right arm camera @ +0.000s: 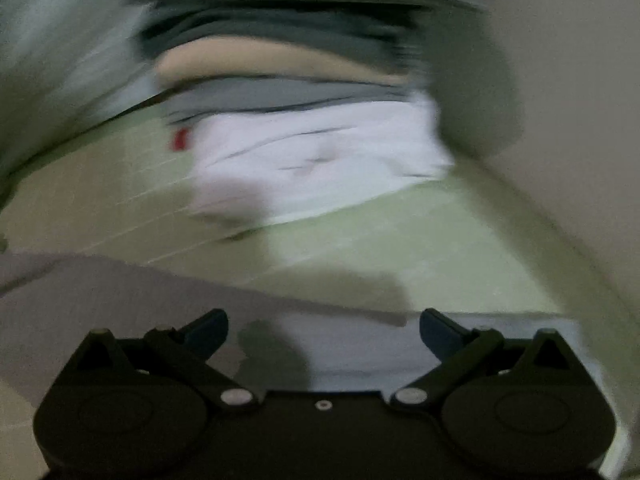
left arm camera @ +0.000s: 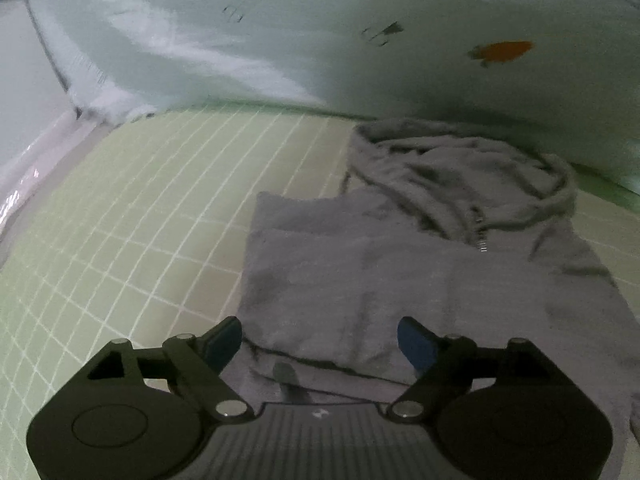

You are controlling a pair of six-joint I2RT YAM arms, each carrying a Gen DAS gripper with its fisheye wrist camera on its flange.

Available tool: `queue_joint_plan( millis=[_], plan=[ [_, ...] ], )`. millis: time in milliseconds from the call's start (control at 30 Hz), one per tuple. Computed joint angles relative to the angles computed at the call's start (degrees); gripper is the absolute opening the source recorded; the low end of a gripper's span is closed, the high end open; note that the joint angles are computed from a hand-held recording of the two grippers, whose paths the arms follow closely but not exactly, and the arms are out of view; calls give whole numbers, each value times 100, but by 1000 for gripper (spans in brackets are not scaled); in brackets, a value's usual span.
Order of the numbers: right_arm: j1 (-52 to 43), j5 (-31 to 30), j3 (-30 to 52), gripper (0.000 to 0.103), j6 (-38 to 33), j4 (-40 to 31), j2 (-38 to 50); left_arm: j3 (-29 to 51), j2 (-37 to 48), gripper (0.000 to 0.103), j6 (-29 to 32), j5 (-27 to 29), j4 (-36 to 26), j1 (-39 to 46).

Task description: Fold clothes

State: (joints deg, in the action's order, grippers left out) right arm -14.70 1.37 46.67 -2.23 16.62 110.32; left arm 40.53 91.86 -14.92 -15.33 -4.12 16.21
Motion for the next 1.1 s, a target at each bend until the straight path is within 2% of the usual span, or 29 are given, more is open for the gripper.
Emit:
queue_joint_plan(
  millis=[267, 467, 633, 733, 800, 833, 867, 900, 1000, 1100],
  plan=[
    [-1154, 324, -58, 103, -547, 62, 3, -235, -372, 87, -162, -82, -141, -260],
    [-1821, -383, -75, 103, -181, 204, 144, -421, -695, 87, -296, -125, -197, -421],
    [-1753, -263, -478, 103, 0, 903, 156, -793, -1462, 87, -366, -153, -372, -497],
    [-1817, -415, -343, 102, -94, 564, 83, -1036, -1943, 87, -251, -74, -634, -387],
    [-1851, -563, -276, 89, -209, 374, 13, -1187, -2253, 87, -77, 72, -833, -185],
    [-1859, -670, -266, 65, -293, 278, -60, -1258, -2406, 87, 27, 155, -937, -64],
    [-1844, -749, -255, 36, -365, 127, -151, -1325, -2562, 87, 140, 243, -1046, 65],
    [-1802, -796, -241, 28, -424, -86, -259, -1388, -2716, 87, 257, 333, -1158, 200],
    [-1594, -793, -338, 20, -480, -550, -658, -1497, -3105, 87, 774, 737, -1441, 790],
    [-1374, -1001, -837, 19, 46, -593, -1403, -1520, -3280, 87, 1390, 1213, -1521, 1512]
  ],
)
